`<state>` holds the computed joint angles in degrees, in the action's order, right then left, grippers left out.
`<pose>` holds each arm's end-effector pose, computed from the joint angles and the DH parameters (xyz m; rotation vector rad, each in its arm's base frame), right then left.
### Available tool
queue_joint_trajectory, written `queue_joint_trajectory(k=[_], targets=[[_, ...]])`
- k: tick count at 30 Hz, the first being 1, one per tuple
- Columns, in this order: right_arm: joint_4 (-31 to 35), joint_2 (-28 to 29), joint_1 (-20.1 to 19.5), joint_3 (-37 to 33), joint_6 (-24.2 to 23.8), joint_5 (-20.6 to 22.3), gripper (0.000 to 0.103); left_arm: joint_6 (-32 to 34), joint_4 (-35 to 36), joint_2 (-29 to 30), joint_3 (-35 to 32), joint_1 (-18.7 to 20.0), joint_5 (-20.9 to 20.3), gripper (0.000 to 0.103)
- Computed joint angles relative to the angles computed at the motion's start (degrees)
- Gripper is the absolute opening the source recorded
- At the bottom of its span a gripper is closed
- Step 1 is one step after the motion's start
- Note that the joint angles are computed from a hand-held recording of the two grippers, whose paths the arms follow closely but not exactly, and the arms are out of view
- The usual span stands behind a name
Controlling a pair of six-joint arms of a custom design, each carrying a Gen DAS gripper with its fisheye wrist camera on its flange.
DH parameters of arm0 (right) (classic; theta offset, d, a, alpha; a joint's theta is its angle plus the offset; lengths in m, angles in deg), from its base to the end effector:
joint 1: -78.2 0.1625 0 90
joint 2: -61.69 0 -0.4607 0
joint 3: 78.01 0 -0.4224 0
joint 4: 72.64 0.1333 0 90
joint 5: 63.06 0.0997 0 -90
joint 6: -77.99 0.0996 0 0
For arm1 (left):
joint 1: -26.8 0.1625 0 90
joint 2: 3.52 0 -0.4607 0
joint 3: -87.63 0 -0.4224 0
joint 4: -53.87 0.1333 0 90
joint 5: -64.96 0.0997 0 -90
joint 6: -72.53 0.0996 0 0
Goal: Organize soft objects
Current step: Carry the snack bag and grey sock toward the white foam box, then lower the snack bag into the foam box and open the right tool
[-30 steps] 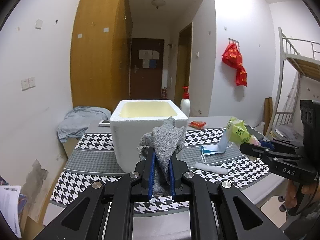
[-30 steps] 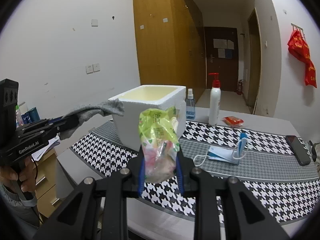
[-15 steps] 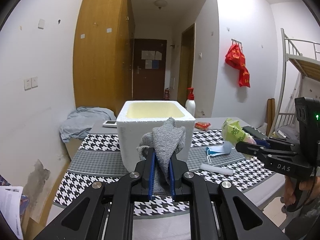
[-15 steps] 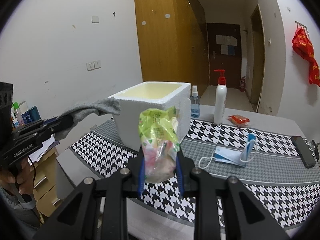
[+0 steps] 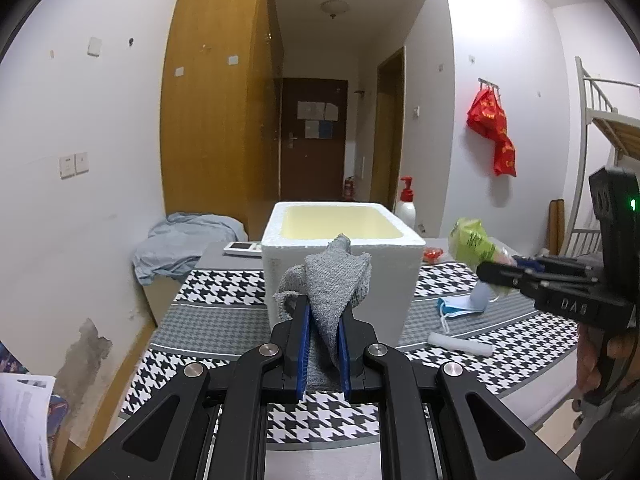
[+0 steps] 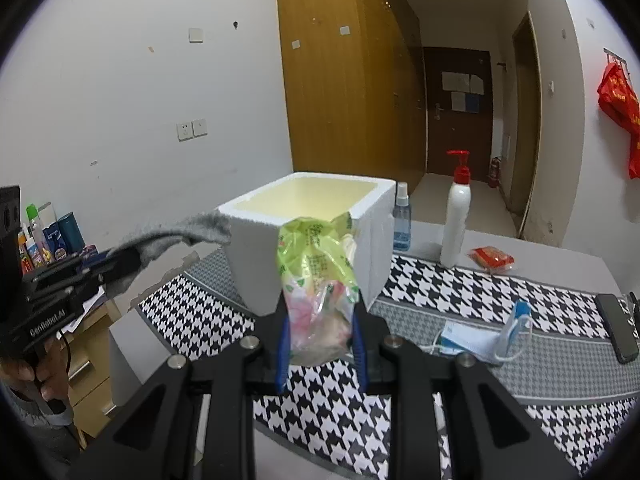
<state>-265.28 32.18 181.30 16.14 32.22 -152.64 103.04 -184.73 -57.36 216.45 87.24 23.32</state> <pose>0.2941 -0.6726 -0.0094 1.3861 -2.4493 0.9328 -0.0526 -0.5138 0.2035 0.4000 1.9727 -1.4208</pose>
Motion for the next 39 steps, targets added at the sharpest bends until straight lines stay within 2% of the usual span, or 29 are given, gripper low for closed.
queue_joint_trajectory(k=[15, 39], targets=[[6.79, 3.14, 2.22, -8.31, -0.08, 0.06, 0.030, 0.22, 0.60, -0.66, -0.89, 2.09, -0.38, 0.013], [16.82, 9.78, 4.96, -22.22, 1.62, -2.21, 0.030, -0.25, 2.12, -2.23, -1.83, 5.43, -2.01, 0.013]])
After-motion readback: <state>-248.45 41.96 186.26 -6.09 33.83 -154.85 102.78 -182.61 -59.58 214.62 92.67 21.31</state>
